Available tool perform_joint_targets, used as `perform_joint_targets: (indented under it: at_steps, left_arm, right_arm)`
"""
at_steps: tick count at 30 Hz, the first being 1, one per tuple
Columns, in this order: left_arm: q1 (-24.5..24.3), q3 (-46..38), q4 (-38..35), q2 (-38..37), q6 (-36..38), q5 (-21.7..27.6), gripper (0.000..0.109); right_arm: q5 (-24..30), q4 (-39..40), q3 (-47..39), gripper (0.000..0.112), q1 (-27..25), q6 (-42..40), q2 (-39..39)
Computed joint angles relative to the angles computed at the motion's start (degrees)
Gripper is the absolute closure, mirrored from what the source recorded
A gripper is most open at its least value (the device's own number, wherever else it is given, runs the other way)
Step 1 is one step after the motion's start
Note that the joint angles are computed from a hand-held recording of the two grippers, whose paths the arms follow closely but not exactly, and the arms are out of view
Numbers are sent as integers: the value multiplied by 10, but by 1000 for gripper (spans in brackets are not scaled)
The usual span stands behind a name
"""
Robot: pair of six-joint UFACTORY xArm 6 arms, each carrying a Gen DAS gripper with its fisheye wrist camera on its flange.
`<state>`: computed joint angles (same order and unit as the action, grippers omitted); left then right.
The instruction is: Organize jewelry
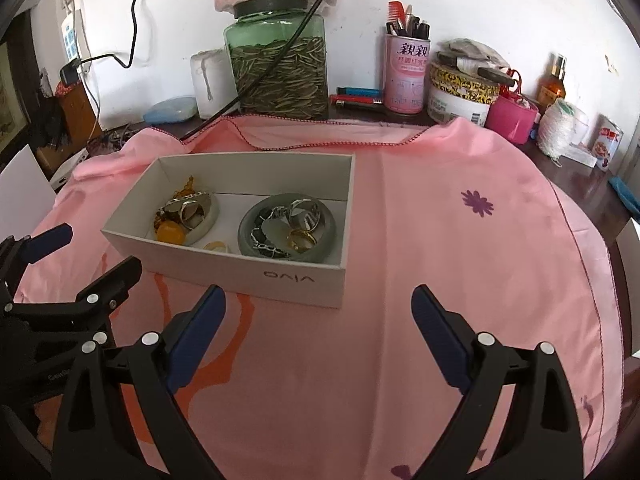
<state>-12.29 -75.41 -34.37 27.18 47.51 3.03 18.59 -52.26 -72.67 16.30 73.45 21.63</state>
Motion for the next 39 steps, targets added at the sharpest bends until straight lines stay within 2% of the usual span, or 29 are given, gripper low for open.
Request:
perform_joint_targets:
  at_steps: [5, 19, 39]
  left_arm:
    - [6, -13, 15, 5, -18, 28, 11]
    - [3, -6, -7, -2, -2, 16, 11]
    - [3, -3, 2, -3, -8, 15, 11]
  right_arm:
    - [-14, 27, 2, 23, -6, -20, 3]
    - [-14, 2, 4, 23, -3, 8, -2]
    - [-14, 1, 6, 23, -4, 8, -4]
